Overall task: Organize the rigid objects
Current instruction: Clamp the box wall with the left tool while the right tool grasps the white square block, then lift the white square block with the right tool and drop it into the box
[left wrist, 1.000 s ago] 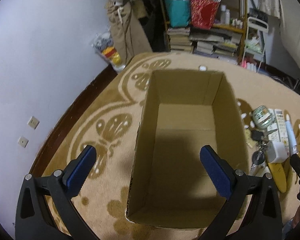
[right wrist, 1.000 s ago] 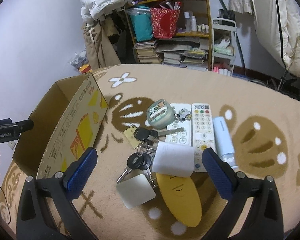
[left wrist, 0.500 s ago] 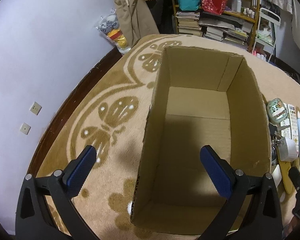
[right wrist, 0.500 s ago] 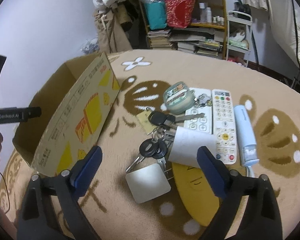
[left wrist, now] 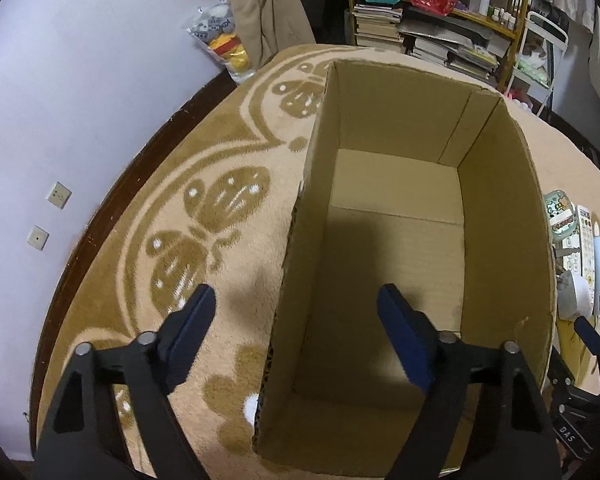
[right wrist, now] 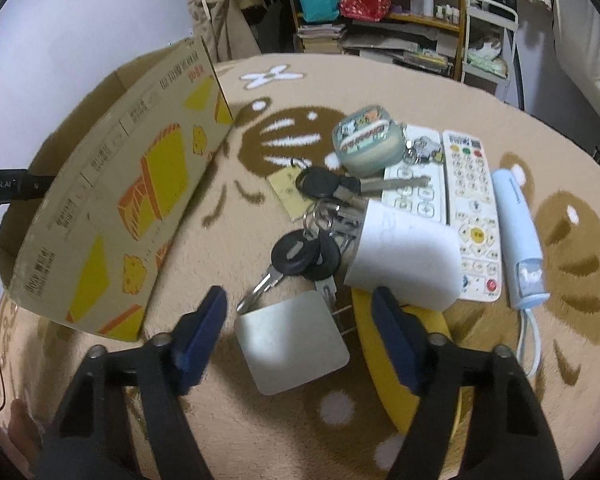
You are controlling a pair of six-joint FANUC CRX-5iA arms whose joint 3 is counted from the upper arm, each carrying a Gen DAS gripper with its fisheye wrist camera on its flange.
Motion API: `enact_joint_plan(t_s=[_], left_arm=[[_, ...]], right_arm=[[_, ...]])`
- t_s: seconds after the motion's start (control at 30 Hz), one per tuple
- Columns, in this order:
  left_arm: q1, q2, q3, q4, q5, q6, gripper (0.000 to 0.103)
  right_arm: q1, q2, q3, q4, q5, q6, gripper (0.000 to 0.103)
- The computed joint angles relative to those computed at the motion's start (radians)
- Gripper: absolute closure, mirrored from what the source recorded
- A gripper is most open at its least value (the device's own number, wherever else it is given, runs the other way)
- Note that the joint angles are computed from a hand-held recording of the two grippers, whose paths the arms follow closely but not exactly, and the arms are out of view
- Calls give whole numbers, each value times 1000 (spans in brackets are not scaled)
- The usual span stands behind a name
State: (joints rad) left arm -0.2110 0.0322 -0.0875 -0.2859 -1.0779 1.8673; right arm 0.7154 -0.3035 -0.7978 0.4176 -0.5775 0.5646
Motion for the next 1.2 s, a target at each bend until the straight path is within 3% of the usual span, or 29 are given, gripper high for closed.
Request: enact_joint_plan(t_s=[0.4,0.53,0.67,1.2], left_arm=[[50,35,-11,93,-40,-32,67],[52,46,-8,95,-54,-35,71],[51,47,-7,96,-61,-36,72],[69,47,-18,114,-63,-40,89]], right_arm=[[63,65,-17,162,-64,-139,32],[85,95,-22,236,-82,-188,33],[81,98,-29,257,-78,-215,42],[110,71,-56,405,-94,-321,45]])
